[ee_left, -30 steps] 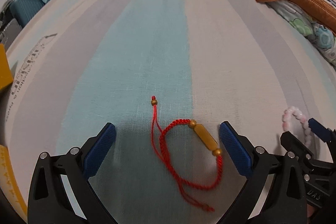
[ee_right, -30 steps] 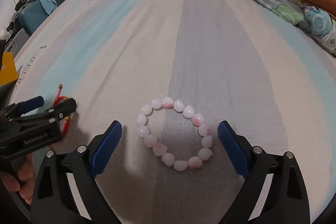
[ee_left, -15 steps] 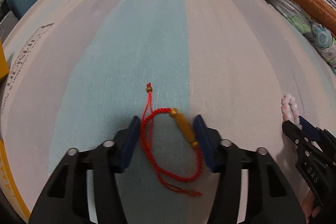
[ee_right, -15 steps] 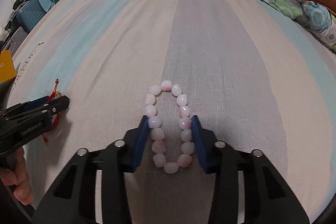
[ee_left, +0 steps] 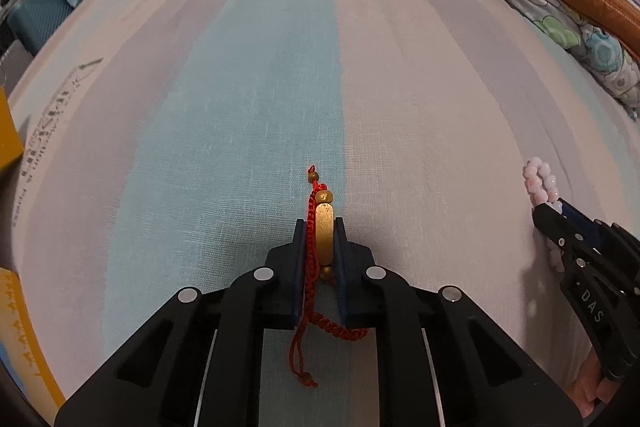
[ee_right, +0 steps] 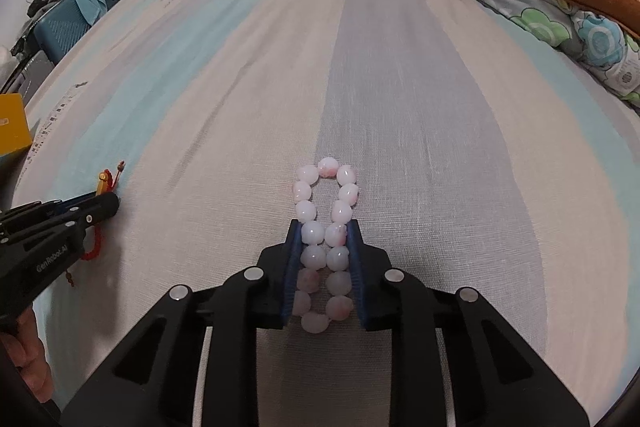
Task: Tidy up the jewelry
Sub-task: 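Carry the red cord bracelet in the left gripper while the right gripper carries the pink bracelet to the box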
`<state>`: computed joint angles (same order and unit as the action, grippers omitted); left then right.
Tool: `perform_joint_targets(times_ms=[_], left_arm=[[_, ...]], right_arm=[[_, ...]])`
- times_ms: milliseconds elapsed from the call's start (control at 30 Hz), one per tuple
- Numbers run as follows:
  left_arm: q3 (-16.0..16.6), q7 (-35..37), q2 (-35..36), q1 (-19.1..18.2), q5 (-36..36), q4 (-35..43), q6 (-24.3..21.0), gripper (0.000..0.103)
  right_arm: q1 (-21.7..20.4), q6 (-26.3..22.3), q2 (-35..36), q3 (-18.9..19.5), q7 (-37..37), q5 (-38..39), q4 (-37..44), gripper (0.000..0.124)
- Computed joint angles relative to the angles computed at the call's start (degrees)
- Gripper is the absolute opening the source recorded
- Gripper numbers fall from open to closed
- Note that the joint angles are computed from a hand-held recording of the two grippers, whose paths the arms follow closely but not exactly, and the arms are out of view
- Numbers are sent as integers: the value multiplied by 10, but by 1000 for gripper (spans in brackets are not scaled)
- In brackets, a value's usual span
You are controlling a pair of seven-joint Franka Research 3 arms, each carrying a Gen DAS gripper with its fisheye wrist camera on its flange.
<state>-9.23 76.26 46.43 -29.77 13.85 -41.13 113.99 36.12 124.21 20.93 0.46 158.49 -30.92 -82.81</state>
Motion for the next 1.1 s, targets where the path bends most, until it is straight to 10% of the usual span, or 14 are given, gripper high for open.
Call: perform_joint_targets(times_ms=[1100], left_arm=[[-39, -24, -222, 53, 11, -290, 146, 12]], right_arm=[[35, -66, -35, 19, 62, -84, 41, 9]])
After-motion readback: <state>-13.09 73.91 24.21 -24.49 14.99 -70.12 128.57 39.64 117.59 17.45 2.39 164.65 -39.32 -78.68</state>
